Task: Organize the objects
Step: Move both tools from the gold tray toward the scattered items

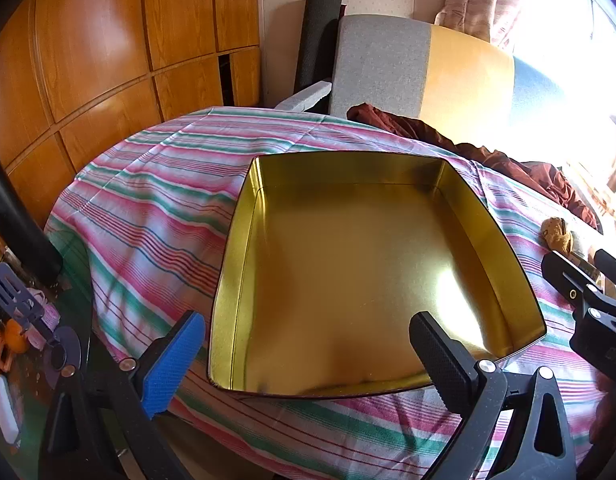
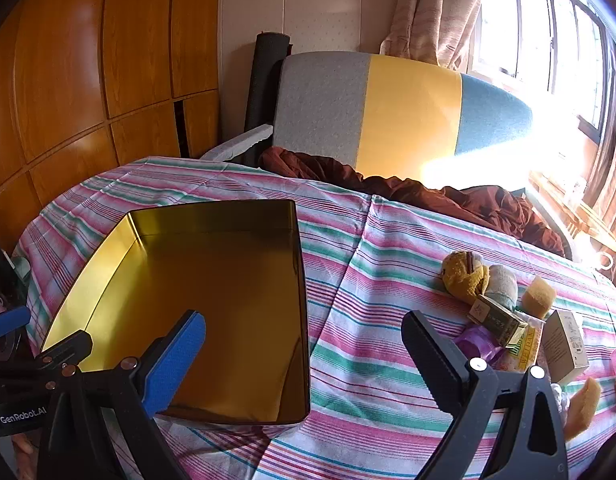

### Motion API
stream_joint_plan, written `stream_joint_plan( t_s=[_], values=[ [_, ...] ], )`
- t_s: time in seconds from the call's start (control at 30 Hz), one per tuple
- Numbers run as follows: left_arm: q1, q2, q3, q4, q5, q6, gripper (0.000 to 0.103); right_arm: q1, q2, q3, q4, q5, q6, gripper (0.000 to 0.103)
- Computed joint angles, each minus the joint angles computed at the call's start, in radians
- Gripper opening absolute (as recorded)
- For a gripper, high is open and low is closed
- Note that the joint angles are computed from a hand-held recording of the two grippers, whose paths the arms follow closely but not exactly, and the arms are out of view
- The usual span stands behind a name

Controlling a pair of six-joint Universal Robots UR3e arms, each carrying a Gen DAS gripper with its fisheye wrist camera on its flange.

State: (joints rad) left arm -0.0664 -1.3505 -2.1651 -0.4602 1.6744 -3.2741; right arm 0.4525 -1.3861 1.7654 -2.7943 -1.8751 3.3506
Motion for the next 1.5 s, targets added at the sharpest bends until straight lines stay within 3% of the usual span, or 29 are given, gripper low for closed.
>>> stream_joint_plan(
  t_s=[0.3,0.4,0.83,0.93,1.03,1.33,1.5],
  values=[
    [-0.096,-0.087,0.091,0.015,0.019,0.018,0.103,-0.120,-0.120,0.124,0.009,0.021,-0.001,0.100],
    [-0.113,-0.115,0.128,-0.011,-0.018,0.027,0.103,-0.218,-0.201,0.184,0.036,0.068,-0.014,0.100],
    [-0.298,-0.278,0.324,0.007,-0.050,0.095,0.103,-0.973,-0.582,0.397,0.202,0.373,-0.191,0.100],
    [-0.359,-0.346,0.414,-0.016,-0.040,0.103,0.103,-1.167,-0.637,0.481,0.171,0.496,-0.209,0.100],
    [-0.412,-0.420,0.514,-0.048,-0.045,0.110,0.103,-1.329,-0.689,0.509,0.265,0.635,-0.166,0.100],
    [-0.539,-0.750,0.919,-0.199,-0.063,0.124,0.102,-1.411,-0.740,0.513,0.368,0.744,-0.195,0.100],
    [-0.576,-0.992,1.277,-0.340,-0.082,0.169,0.100,-1.408,-0.736,0.516,0.348,0.772,-0.210,0.100]
  ],
)
